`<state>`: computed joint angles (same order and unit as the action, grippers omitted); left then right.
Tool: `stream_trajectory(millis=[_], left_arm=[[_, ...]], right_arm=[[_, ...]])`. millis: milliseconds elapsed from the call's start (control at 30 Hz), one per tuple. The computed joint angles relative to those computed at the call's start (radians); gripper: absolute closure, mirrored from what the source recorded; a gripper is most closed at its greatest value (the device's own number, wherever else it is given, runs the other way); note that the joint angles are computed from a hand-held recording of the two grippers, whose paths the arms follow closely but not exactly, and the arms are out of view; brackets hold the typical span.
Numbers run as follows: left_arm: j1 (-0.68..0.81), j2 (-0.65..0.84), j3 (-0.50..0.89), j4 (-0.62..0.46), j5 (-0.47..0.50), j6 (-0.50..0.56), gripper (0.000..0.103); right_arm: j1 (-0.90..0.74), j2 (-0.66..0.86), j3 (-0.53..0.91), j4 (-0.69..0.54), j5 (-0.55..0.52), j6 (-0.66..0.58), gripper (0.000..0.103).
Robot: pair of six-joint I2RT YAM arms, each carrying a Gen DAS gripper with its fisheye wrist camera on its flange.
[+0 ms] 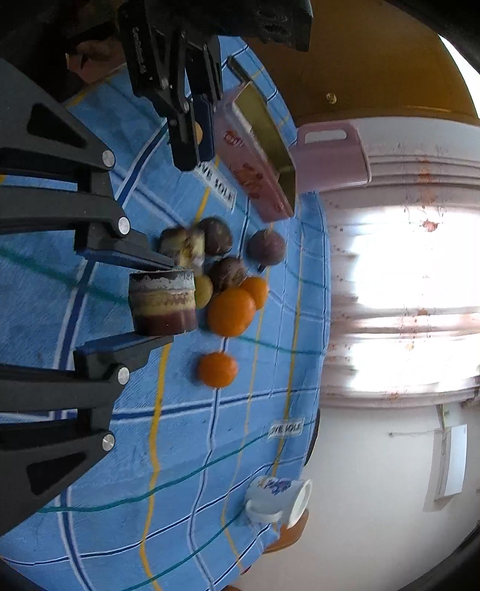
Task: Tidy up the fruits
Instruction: 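Grasp the brown-labelled jar with the right tool while the left tool grasps a yellow-brown fruit, then carry both items over the pink tin box and open both tools to drop them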
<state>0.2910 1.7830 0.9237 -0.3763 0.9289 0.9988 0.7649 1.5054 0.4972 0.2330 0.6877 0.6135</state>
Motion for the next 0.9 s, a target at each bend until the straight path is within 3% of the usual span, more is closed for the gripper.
stream_trajectory(millis=[367,900], left_arm=[[0.055,0.045,0.136,0.001,0.034,-0.084,0.073],[0.101,0.202,0.416,0.028,0.015,-0.249,0.073]], right_arm=[[-0.048,0.06,0.181,0.001,-0.108,-0.173,0.069],[-0.124,0.262,0.541,-0.101,-0.269,-0.328,0.069]])
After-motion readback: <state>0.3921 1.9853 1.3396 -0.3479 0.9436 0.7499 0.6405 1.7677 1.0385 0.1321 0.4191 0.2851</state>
